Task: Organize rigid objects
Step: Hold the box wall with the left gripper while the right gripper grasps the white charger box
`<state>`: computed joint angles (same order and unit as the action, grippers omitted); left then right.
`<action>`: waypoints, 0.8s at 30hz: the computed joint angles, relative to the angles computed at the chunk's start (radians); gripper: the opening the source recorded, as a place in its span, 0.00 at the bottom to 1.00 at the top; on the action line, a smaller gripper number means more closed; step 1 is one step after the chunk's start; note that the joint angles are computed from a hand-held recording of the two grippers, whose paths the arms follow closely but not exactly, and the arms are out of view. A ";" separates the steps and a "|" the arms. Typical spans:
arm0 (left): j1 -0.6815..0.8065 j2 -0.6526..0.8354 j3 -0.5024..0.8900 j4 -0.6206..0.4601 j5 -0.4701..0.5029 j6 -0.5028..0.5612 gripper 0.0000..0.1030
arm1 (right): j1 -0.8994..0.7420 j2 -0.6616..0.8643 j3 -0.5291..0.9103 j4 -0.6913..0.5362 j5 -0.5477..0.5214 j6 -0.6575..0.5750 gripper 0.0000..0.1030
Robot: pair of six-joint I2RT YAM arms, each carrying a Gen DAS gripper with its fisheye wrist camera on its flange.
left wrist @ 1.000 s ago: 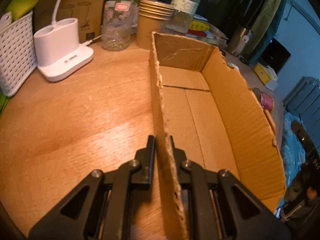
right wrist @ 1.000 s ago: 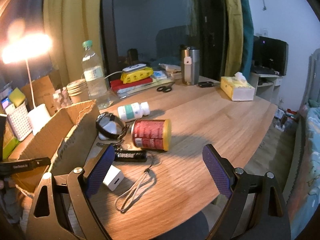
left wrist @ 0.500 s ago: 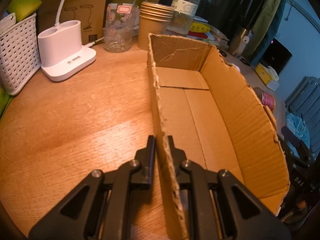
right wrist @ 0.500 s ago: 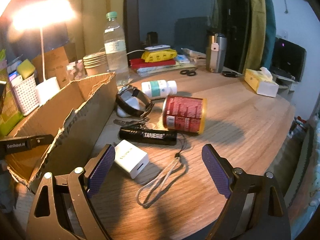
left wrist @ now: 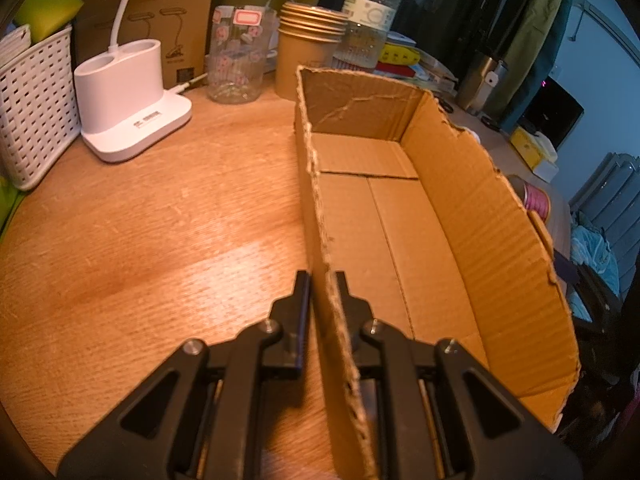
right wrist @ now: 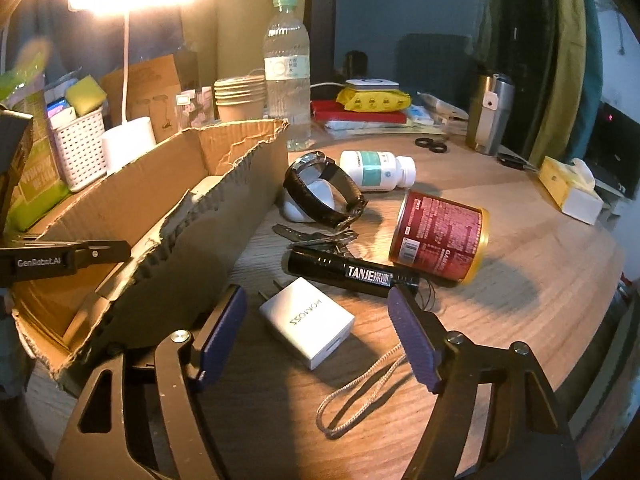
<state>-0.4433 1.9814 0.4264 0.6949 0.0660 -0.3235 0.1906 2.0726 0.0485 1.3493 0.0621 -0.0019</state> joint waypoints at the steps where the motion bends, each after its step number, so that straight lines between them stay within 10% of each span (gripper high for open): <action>1: 0.000 0.000 0.000 -0.001 0.000 -0.001 0.11 | 0.000 0.001 0.002 -0.003 -0.003 -0.001 0.71; 10: 0.001 0.000 0.001 -0.002 0.000 0.001 0.11 | 0.032 0.039 0.040 -0.046 0.022 -0.010 0.55; 24: -0.006 0.004 -0.001 0.005 -0.009 0.000 0.11 | 0.030 0.006 0.010 -0.022 0.020 -0.008 0.54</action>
<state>-0.4497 1.9855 0.4249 0.6995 0.0571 -0.3236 0.2204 2.0789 0.0580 1.3275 0.0824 -0.0102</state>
